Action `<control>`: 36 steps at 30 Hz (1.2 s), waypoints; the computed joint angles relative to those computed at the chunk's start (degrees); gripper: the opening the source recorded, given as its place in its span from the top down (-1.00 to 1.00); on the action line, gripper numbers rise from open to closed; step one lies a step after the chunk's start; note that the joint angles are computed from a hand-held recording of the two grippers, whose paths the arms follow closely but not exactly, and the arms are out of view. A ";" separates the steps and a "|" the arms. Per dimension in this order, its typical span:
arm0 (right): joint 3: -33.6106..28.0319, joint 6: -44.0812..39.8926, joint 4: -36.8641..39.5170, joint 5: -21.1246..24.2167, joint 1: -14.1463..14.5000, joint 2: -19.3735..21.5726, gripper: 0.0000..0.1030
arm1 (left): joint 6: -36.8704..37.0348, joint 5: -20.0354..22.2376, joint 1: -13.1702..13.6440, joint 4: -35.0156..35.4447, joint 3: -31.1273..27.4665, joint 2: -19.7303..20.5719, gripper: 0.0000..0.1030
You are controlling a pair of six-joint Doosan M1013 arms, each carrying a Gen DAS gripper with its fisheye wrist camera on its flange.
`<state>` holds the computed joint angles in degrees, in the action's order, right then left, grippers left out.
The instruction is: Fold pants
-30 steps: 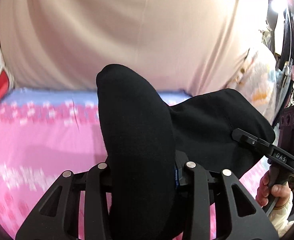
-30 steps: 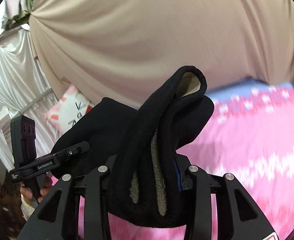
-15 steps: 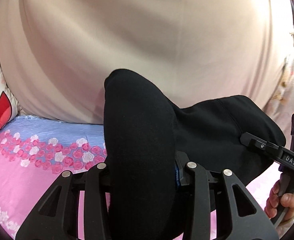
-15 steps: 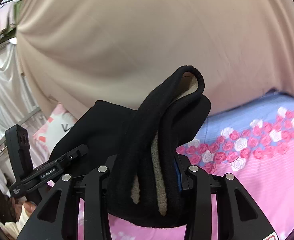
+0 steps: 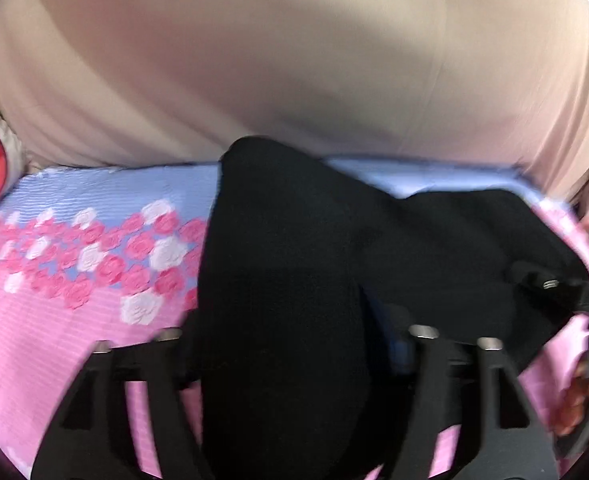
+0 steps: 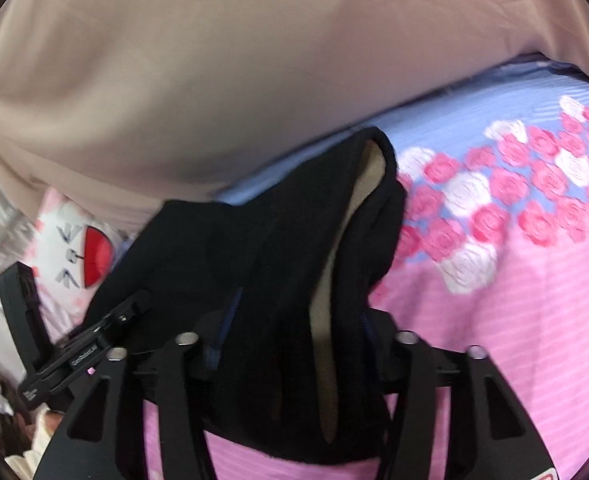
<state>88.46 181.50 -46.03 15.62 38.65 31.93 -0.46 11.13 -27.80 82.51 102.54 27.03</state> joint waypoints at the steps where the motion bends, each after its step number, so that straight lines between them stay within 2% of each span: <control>1: -0.43 -4.50 4.75 1.55 0.01 0.09 -0.44 | -0.15 3.15 -0.67 0.17 -0.04 0.11 -0.82; 3: -0.24 -6.47 8.46 5.33 0.40 -0.57 -0.57 | -1.74 7.16 -1.66 2.54 0.75 -0.30 -0.85; 6: 1.41 2.14 3.01 10.78 1.75 -2.72 -0.61 | 0.43 10.31 -2.34 1.19 2.24 -2.18 -0.89; 8: 2.08 7.95 -3.80 16.16 3.76 -4.05 -0.59 | 2.19 13.17 -2.99 -0.14 3.69 -4.12 -0.90; 9: 1.92 10.44 -9.85 21.15 5.90 -4.61 -0.37 | 2.28 14.10 -3.24 -0.48 4.14 -4.76 -0.90; 10: 1.41 10.68 -12.95 24.60 7.34 -4.67 0.13 | 0.97 14.66 -3.51 0.09 5.06 -5.91 -0.90; 11: 0.33 9.74 -15.07 28.50 8.85 -4.42 0.39 | -0.83 13.97 -3.49 0.96 5.85 -6.94 -0.90; 12: -0.27 8.91 -15.96 29.68 9.46 -4.35 0.85 | -1.56 12.95 -3.21 0.85 6.00 -7.28 -0.90; 13: -0.60 8.42 -17.24 28.93 9.79 -4.40 1.00 | -0.84 11.36 -2.97 -1.07 5.95 -7.75 -0.90; 15: -2.23 3.76 -14.88 27.23 9.33 -3.65 1.00 | 1.89 8.15 -2.61 -5.41 5.24 -7.79 -0.90; 16: -3.16 0.75 -13.00 26.55 8.82 -2.91 1.00 | 6.56 7.43 -2.58 -10.41 4.22 -7.07 -0.90; 18: -5.29 -6.63 -6.51 24.32 6.98 -0.72 1.00 | 16.89 8.44 -2.65 -20.75 1.89 -4.87 -0.90; 19: -6.39 -11.12 -1.43 24.21 5.72 0.59 1.00 | 20.05 11.78 -2.94 -24.36 0.27 -3.07 -0.90; 20: -6.29 -12.69 0.71 23.74 4.96 1.22 1.00 | 20.58 14.13 -3.21 -24.96 -0.51 -2.03 -0.91; 21: -4.69 -11.68 1.30 20.26 3.67 1.16 1.00 | 22.14 14.82 -2.83 -26.19 -1.13 -0.72 -0.91; 22: -3.58 -10.60 1.77 17.72 3.18 0.42 1.00 | 22.75 12.51 -2.07 -28.15 -0.68 -0.68 -0.91; 24: -4.33 -11.99 5.26 17.64 3.08 -0.35 1.00 | 21.51 11.29 -1.57 -28.58 0.18 -1.48 -0.91; 27: -7.90 -13.28 -0.07 19.87 3.78 0.09 0.98 | 21.06 13.07 -2.05 -26.52 -0.28 -1.39 -0.91; 29: -10.57 -17.51 2.15 20.47 3.04 1.53 0.98 | 19.47 13.80 -2.43 -24.79 -0.29 -1.20 -0.91; 31: -16.17 -24.05 5.53 28.84 2.01 5.58 1.00 | 18.41 14.38 -2.71 -23.07 -0.18 -1.07 -0.91; 32: -17.47 -26.70 8.11 31.19 0.58 7.44 1.00 | 18.33 14.23 -2.78 -22.83 -0.10 -1.11 -0.91; 33: -17.24 -26.37 10.27 30.53 -0.41 7.71 1.00 | 19.42 13.45 -2.59 -23.70 -0.11 -1.16 -0.91; 34: -15.22 -23.07 10.00 26.87 -0.96 6.59 1.00 | 20.07 13.42 -2.47 -24.18 -0.24 -1.08 -0.91; 36: -12.53 -17.98 10.02 23.56 -1.07 4.31 1.00 | 18.95 14.13 -2.72 -22.52 -0.09 -1.11 -0.91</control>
<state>75.93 163.52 -36.00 39.17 37.58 36.25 18.49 25.26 -30.52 59.98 102.44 25.92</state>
